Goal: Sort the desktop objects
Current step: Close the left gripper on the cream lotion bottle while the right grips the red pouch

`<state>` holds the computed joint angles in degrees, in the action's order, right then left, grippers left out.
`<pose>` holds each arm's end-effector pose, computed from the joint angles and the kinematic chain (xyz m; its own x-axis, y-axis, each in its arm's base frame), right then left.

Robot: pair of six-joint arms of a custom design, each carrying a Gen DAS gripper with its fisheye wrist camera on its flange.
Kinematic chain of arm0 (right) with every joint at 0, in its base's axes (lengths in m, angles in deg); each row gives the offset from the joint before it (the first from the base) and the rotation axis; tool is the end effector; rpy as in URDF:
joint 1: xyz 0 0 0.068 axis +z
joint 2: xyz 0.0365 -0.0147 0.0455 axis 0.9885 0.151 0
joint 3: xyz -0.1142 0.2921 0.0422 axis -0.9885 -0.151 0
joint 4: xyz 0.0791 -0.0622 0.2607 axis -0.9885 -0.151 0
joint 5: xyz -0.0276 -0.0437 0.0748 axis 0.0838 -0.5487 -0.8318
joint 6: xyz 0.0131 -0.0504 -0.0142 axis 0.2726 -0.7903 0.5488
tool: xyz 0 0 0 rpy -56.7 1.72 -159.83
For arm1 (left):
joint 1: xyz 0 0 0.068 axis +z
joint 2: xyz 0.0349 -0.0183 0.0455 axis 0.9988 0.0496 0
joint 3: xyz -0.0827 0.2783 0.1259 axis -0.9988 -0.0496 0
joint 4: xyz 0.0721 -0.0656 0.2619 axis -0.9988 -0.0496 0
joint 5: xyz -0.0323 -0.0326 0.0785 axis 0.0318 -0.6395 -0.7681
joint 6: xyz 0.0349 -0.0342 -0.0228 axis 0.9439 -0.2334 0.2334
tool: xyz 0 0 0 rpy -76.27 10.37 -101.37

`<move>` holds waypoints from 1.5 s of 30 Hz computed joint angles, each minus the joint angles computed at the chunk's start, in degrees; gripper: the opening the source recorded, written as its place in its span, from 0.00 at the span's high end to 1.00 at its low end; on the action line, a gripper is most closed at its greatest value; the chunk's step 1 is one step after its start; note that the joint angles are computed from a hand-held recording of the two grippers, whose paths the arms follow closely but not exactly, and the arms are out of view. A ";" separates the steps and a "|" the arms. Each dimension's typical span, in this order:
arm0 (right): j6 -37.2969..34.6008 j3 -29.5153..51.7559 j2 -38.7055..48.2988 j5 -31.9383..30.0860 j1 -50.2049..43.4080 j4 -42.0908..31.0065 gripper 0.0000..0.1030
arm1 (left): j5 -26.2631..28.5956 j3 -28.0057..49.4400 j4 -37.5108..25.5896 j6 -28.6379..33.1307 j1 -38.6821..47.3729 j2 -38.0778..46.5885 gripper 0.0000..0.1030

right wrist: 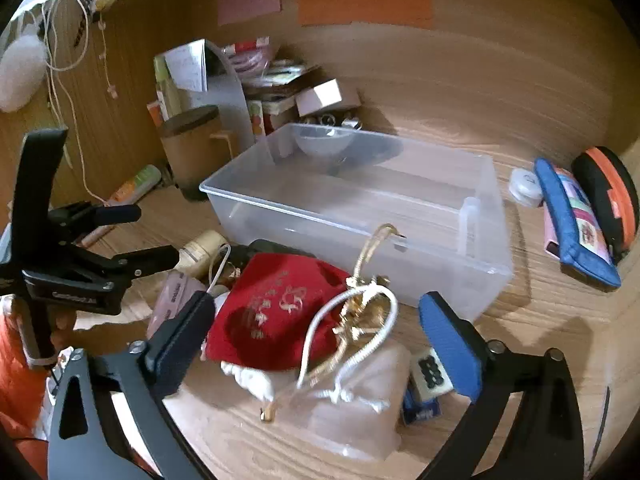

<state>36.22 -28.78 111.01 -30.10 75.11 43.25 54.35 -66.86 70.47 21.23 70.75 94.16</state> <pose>0.3283 -0.0133 0.0470 -0.4706 -0.5131 -0.7178 -0.7749 0.6293 0.0582 0.2467 -0.0634 0.0315 -0.7396 -0.1324 -0.6599 -0.1410 0.9892 -0.0403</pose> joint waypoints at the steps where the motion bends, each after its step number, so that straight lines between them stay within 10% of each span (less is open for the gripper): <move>1: 0.00 0.64 0.59 0.43 0.61 -0.73 0.09 | 0.81 0.44 -0.60 0.21 0.51 0.25 0.13; 13: -1.55 2.94 2.38 0.50 2.14 -4.28 0.32 | 12.48 6.79 -8.85 3.45 7.69 3.71 0.22; 25: -2.74 2.39 1.73 -1.44 1.87 -3.79 0.51 | 12.84 11.51 -16.87 7.54 6.96 4.01 0.40; 45: -2.15 3.46 -0.40 -6.52 -1.94 -7.72 0.62 | -0.24 3.35 -12.93 7.85 2.56 -4.86 0.78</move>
